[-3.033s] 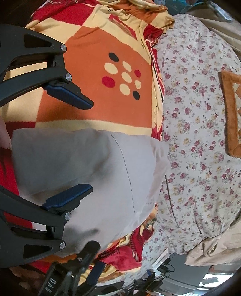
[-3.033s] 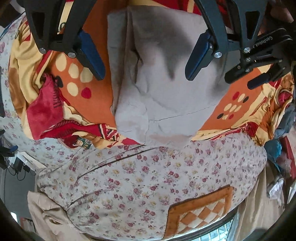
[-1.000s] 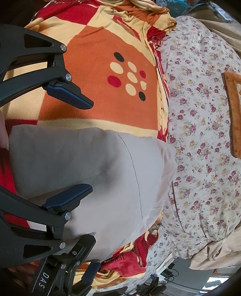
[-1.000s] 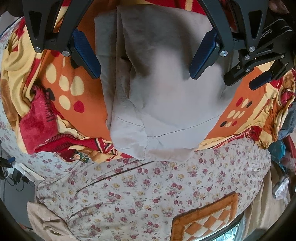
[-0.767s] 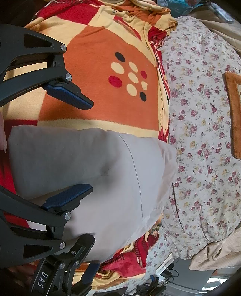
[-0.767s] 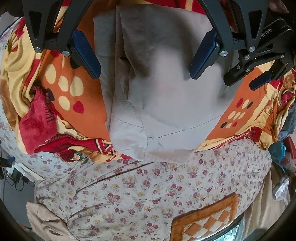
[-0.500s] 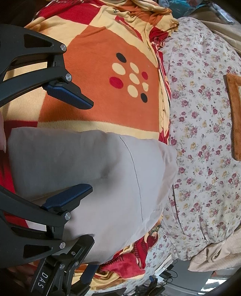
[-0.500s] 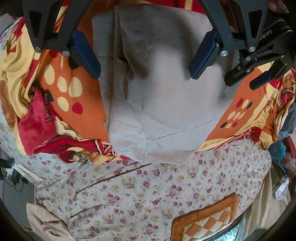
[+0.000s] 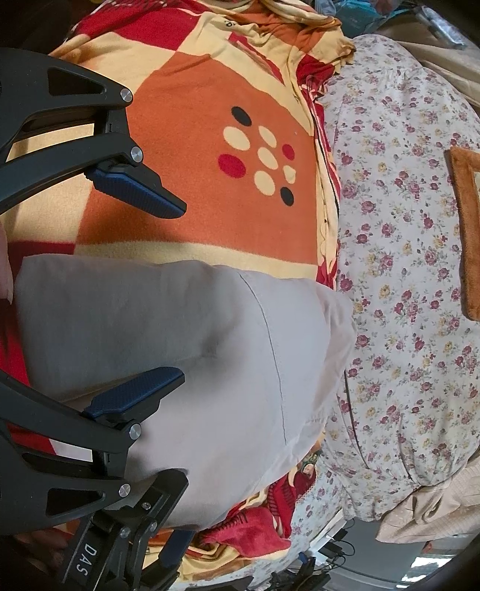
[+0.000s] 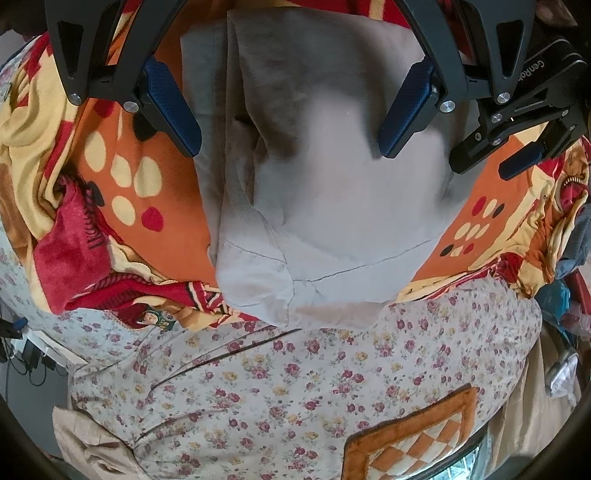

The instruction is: Fold large clothes

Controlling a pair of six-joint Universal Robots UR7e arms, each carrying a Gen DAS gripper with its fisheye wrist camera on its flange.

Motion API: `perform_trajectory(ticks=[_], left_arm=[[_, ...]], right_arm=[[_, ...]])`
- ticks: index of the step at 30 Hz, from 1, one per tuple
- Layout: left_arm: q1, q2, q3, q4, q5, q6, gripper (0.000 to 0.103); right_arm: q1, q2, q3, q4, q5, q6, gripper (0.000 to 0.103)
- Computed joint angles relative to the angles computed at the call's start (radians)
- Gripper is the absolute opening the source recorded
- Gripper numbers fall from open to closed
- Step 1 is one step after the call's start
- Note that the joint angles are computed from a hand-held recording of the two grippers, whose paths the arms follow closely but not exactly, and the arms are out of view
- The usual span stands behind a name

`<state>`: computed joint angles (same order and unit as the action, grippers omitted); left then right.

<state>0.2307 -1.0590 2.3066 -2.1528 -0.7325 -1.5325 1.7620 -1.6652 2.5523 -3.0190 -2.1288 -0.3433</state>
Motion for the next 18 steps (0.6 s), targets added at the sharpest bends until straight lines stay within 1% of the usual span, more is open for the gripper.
perform_trajectory(ticks=[18], left_arm=[[0.010, -0.009, -0.001, 0.018, 0.004, 0.011, 0.083]], right_arm=[[0.001, 0.011, -0.004, 0.009, 0.004, 0.001, 0.096]])
